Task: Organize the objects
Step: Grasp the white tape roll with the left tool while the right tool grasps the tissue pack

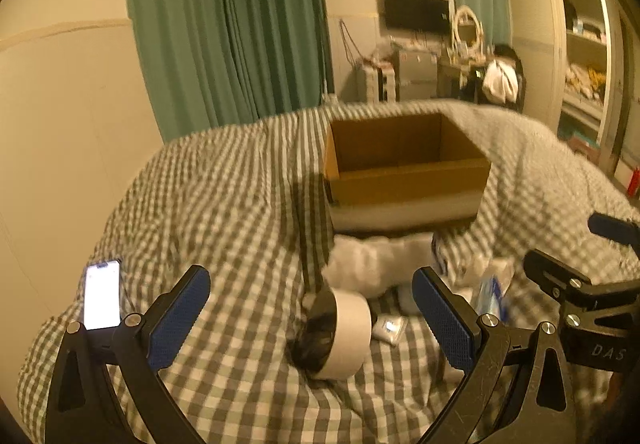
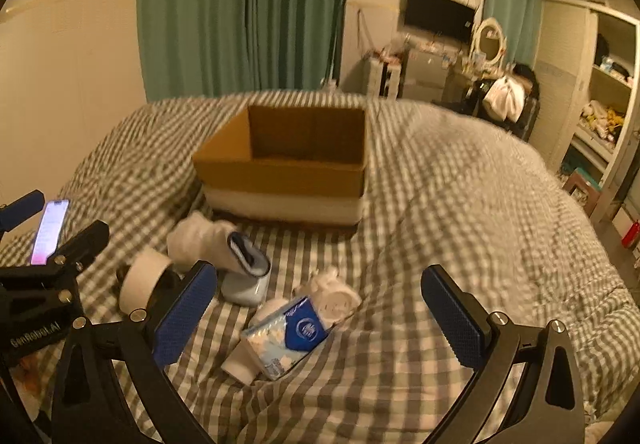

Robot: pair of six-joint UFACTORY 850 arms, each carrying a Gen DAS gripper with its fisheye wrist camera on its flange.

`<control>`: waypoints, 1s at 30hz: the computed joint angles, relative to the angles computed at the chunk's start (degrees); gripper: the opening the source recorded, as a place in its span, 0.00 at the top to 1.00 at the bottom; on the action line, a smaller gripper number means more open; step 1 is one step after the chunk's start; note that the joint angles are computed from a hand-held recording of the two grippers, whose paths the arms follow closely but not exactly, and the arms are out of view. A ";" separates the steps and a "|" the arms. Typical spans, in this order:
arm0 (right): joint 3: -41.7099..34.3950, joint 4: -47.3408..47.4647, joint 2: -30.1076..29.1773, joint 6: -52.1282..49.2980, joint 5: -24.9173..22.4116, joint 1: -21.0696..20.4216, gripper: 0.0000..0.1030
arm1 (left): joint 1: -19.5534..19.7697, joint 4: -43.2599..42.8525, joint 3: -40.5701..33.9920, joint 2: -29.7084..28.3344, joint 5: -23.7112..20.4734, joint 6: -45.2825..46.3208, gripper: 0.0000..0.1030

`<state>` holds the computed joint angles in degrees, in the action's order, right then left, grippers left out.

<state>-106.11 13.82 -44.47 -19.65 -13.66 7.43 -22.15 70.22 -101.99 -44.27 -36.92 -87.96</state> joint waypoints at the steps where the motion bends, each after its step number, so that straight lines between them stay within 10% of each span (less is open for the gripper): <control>1: -1.32 -1.22 -1.19 0.73 -1.80 0.16 0.02 | 0.10 -1.51 -0.25 -0.75 0.29 1.77 0.00; 5: -7.01 -2.79 -6.36 0.94 -9.95 0.49 0.17 | 0.82 -6.62 -0.77 -3.00 1.42 7.86 0.01; 11: -14.86 -3.57 -12.57 0.50 -18.74 0.68 0.27 | 2.19 -14.37 -2.22 -5.19 3.83 15.25 0.30; 23: -15.10 -3.95 -12.88 -1.38 -20.74 1.30 0.55 | 3.34 -21.67 -2.69 -4.57 5.45 21.07 0.67; 30: -8.49 4.01 -7.56 -7.76 -16.22 0.25 0.69 | 2.48 -17.70 0.14 -1.57 5.56 17.55 0.70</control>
<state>-114.60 17.83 -52.03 -27.41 -29.88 7.67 -19.67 52.52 -101.85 -45.85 -31.37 -70.42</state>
